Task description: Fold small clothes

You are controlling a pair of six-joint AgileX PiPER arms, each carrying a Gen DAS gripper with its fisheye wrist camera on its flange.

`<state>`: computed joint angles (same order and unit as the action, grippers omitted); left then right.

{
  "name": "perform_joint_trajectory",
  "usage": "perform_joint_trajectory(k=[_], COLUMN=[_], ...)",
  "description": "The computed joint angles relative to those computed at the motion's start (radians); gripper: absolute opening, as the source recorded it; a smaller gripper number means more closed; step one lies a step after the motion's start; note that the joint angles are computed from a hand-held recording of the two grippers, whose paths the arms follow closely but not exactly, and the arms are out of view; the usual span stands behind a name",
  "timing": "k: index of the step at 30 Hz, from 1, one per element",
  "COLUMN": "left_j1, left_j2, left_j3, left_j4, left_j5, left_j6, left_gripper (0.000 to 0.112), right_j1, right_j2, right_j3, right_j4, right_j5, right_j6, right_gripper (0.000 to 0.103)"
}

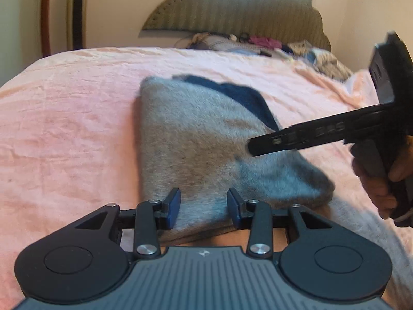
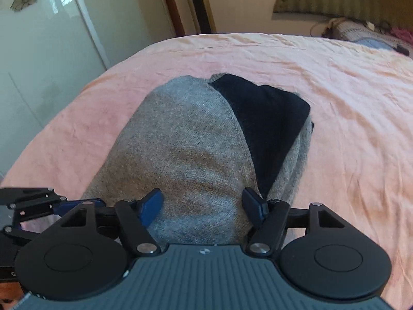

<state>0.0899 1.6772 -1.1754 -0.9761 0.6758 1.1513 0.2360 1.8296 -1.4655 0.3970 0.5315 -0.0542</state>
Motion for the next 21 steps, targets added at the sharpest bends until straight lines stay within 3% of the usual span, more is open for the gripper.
perform_joint_trajectory(k=[2, 3, 8, 10, 12, 13, 14, 15, 17, 21], left_j1=[0.071, 0.106, 0.172, 0.176, 0.164, 0.153, 0.139, 0.131, 0.14, 0.197], left_j2=[-0.014, -0.009, 0.125, 0.166, 0.184, 0.204, 0.225, 0.225, 0.21, 0.128], left_j3=[0.015, 0.014, -0.131, -0.156, -0.167, -0.198, -0.231, -0.236, -0.229, -0.168], left_j4=[-0.082, -0.114, -0.009, -0.039, -0.052, -0.027, 0.01, 0.026, 0.027, -0.002], left_j5=[0.033, 0.045, 0.195, 0.258, 0.288, 0.317, 0.334, 0.328, 0.34, 0.387], left_j6=[0.04, 0.04, -0.183, -0.191, -0.193, -0.238, -0.299, -0.32, -0.318, -0.213], left_gripper=[0.079, 0.083, 0.082, 0.081, 0.073, 0.041, 0.024, 0.02, 0.014, 0.012], right_j1=[-0.038, -0.061, -0.134, -0.124, -0.129, -0.132, -0.133, -0.139, -0.16, -0.192], right_j2=[-0.078, -0.115, -0.146, -0.161, -0.157, -0.153, -0.14, -0.126, -0.137, -0.232], right_j3=[0.097, 0.146, 0.248, 0.302, 0.311, 0.311, 0.298, 0.288, 0.308, 0.385], right_j4=[0.151, 0.209, 0.337, 0.387, 0.453, 0.484, 0.474, 0.472, 0.525, 0.566], right_j5=[-0.034, -0.037, 0.072, 0.039, 0.051, 0.068, 0.093, 0.116, 0.128, 0.162], right_j6=[-0.091, -0.12, -0.18, -0.243, -0.294, -0.323, -0.314, -0.311, -0.373, -0.479], right_gripper=[0.08, 0.083, 0.082, 0.082, 0.08, 0.074, 0.043, 0.024, 0.023, 0.021])
